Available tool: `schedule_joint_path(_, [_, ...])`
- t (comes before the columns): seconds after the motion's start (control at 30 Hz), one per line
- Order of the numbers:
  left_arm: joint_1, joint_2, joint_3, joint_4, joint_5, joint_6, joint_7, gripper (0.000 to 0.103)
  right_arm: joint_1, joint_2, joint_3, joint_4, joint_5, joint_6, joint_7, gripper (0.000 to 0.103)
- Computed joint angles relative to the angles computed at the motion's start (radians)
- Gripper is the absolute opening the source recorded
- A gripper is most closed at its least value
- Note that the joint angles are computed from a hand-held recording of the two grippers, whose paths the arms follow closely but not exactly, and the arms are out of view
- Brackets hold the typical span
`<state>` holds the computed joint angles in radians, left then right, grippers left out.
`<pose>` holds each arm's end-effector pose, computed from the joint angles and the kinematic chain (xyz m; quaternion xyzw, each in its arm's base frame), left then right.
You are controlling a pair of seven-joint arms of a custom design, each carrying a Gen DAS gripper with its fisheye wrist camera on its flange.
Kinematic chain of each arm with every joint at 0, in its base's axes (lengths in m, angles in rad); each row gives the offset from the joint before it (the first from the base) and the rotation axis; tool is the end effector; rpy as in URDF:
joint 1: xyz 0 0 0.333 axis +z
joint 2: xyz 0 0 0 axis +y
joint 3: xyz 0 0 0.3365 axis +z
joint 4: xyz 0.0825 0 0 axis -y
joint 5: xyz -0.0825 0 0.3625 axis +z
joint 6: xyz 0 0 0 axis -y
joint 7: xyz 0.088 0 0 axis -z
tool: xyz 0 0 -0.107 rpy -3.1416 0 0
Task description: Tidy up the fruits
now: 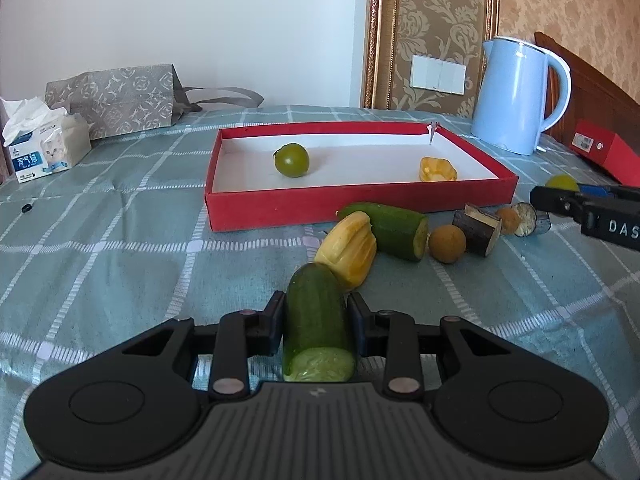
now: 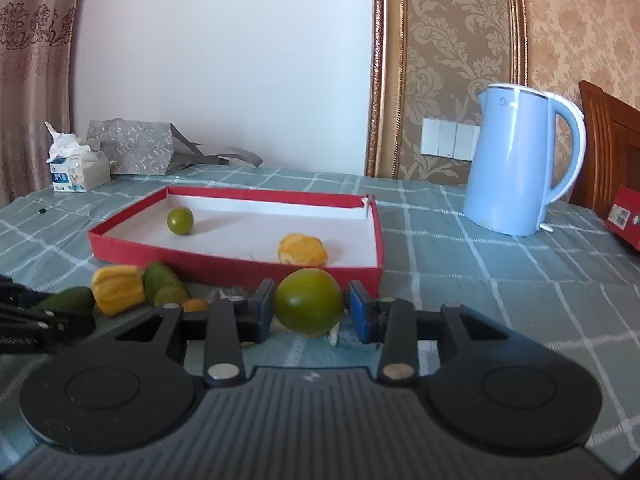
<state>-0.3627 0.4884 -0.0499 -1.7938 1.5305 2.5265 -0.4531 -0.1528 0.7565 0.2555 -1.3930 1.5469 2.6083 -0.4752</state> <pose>0.6059 -0.2722 0.3279 -0.7329 0.4948 -0.2761 0.3766 0.7548 0.0059 0.3262 -0.7590 0.3331 -0.2403 0.5052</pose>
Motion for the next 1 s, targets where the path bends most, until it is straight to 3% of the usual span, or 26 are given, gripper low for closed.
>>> schedule_joint_path(0.1, [-0.006,-0.006,0.002,-0.004,0.002,-0.021,0.004,0.032,0.010,0.013,-0.015,0.019,-0.053,-0.010,0.077,0.037])
schedule_joint_path(0.33, [-0.001,-0.023,0.002,-0.011,0.015,-0.042,-0.005,0.031,0.004,0.004,-0.002,-0.010,-0.092,-0.011,0.059,0.037])
schedule_joint_path(0.5, [0.013,-0.038,0.005,0.005,0.050,-0.047,-0.019,0.030,0.014,0.002,-0.019,-0.018,-0.166,-0.037,0.115,0.037])
schedule_joint_path(0.6, [0.019,-0.030,0.013,0.044,0.069,-0.070,0.001,0.018,0.012,-0.003,-0.015,-0.029,-0.184,-0.043,0.106,0.037])
schedule_joint_path(0.8, [0.040,0.028,0.041,0.163,0.078,-0.047,0.057,0.018,0.020,0.006,-0.024,-0.013,-0.227,-0.051,0.161,0.037])
schedule_joint_path(0.87, [0.043,0.055,0.043,0.206,0.009,-0.072,0.131,0.018,0.020,0.011,-0.025,-0.006,-0.244,-0.054,0.184,0.037])
schedule_joint_path(0.93, [0.056,0.018,0.058,0.159,0.054,0.022,0.063,0.018,0.017,0.014,-0.022,-0.001,-0.251,-0.053,0.196,0.037])
schedule_joint_path(1.0, [0.044,-0.029,0.056,0.091,0.071,-0.001,0.033,0.018,0.017,0.019,-0.024,0.007,-0.269,-0.060,0.220,0.037])
